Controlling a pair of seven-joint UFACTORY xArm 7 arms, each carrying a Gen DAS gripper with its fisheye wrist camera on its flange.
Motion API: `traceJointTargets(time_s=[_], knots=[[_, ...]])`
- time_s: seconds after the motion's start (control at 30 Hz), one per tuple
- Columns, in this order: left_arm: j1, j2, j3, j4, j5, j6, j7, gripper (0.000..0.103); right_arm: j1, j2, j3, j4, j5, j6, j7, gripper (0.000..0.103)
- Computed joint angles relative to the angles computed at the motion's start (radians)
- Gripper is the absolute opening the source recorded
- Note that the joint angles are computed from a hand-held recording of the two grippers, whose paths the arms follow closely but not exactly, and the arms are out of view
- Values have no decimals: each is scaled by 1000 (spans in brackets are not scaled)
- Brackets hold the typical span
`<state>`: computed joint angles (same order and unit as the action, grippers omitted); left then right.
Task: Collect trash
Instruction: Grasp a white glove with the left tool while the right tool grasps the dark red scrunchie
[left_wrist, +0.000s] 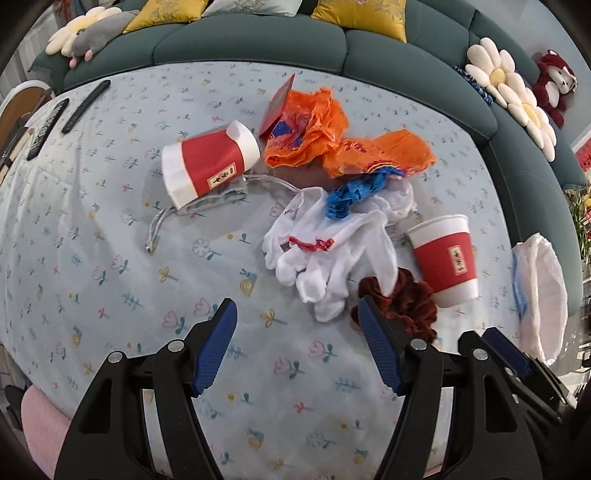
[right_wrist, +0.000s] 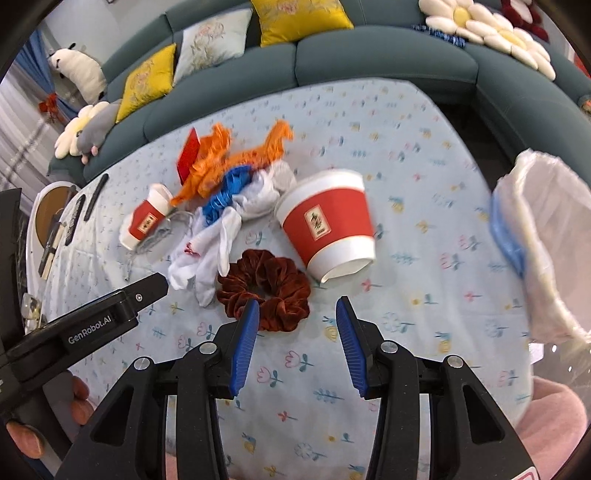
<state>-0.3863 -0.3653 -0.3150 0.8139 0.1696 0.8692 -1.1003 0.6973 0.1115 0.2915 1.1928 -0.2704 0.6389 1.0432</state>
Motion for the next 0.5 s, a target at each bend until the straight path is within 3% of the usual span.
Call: traceJointTargets(time_s=[0.27,0.37,0.5], knots=[[8,94,37,4,-18,-66,43,61,12,124,-18,79,56,-1,-18,43],[5,116,49,0,-33,-88,60,54,21,158,-25,105,72,2,-36,43],[4,120,64,-23,-60,-126,80,32,35,176,-38,107,80,-10,-41,39]])
